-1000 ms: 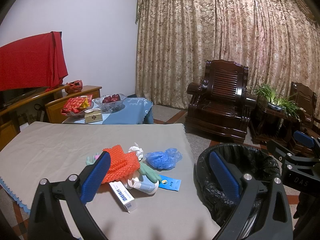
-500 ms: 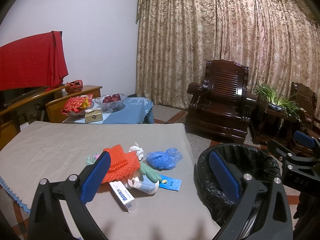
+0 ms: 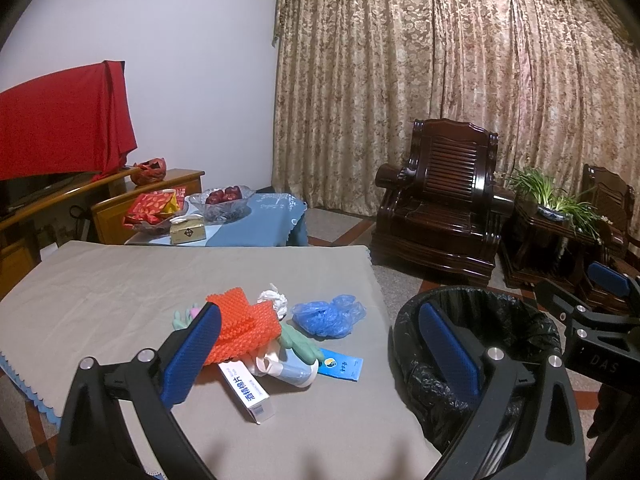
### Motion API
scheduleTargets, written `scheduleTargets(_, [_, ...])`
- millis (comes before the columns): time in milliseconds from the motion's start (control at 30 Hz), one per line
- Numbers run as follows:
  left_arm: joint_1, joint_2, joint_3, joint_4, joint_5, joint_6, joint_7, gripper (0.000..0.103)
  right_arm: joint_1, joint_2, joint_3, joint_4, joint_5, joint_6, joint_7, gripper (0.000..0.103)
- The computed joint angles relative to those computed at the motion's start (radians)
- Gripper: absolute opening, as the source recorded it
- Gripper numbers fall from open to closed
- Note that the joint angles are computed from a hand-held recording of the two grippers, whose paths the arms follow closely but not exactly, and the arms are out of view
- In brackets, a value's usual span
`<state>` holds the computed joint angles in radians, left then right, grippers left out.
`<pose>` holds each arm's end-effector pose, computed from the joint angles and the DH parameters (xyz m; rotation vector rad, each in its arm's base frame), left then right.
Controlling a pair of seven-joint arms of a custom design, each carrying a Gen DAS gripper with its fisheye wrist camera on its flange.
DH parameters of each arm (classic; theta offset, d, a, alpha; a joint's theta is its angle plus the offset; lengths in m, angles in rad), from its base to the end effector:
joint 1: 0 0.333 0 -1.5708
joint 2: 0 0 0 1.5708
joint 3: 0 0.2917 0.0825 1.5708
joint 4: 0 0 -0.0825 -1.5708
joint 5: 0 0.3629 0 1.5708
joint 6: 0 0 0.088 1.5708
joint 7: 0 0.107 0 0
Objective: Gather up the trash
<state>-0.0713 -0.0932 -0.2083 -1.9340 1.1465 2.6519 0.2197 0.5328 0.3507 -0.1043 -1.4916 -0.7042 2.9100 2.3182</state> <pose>0.5313 -0.1830 0.5868 -1.6538 1.3072 -0.8519 0.5976 0.3306 0.5719 -1.7086 1.2511 -0.8545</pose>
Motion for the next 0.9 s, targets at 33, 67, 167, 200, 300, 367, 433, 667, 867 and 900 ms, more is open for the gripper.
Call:
scheduleTargets(33, [0.001,-0.001,0.001,-0.002,-0.001,0.002,0.001,0.097,0.000,0.000,0.001,0.000,0.001,-0.001,-0.001,0.098])
scheduleTargets(67, [0.000,0.000,0.000,0.000,-0.001,0.001,0.001,0.097,0.000,-0.001,0.000,-0.001,0.001,-0.001,-0.001,0.098])
scheduleTargets(167, [0.001,-0.001,0.002,-0.001,-0.003,0.003,0.003,0.097,-0.001,-0.002,0.001,-0.001,0.002,-0.001,-0.003,0.098])
scheduleTargets(200, [0.000,0.000,0.000,0.000,-0.003,0.001,0.002,0.097,-0.001,-0.002,0.001,-0.001,0.002,-0.001,-0.003,0.098])
scheduleTargets(300, [0.000,0.000,0.000,0.000,-0.003,0.001,0.001,0.097,-0.002,-0.003,0.003,-0.002,0.004,0.000,-0.007,0.098])
scheduleTargets(367, [0.001,-0.002,0.001,-0.002,-0.003,0.002,0.001,0.097,-0.001,0.000,0.001,-0.002,0.003,0.002,-0.005,0.098])
scheduleTargets(433, [0.006,-0.007,0.003,-0.023,0.017,0.013,-0.022,0.097,0.000,0.005,-0.001,-0.004,0.002,0.009,0.000,0.098])
scheduleTargets(667, [0.013,-0.015,0.004,-0.038,0.015,0.020,-0.032,0.097,0.005,0.040,0.009,0.042,0.048,-0.003,-0.047,0.098])
scheduleTargets(867, [0.031,-0.019,0.010,-0.057,0.026,0.021,-0.045,0.097,-0.003,0.082,0.040,0.085,0.129,0.003,-0.144,0.098])
scheduleTargets(900, [0.035,-0.021,0.012,-0.061,0.030,0.017,-0.048,0.097,-0.005,0.090,0.049,0.096,0.151,-0.002,-0.168,0.098])
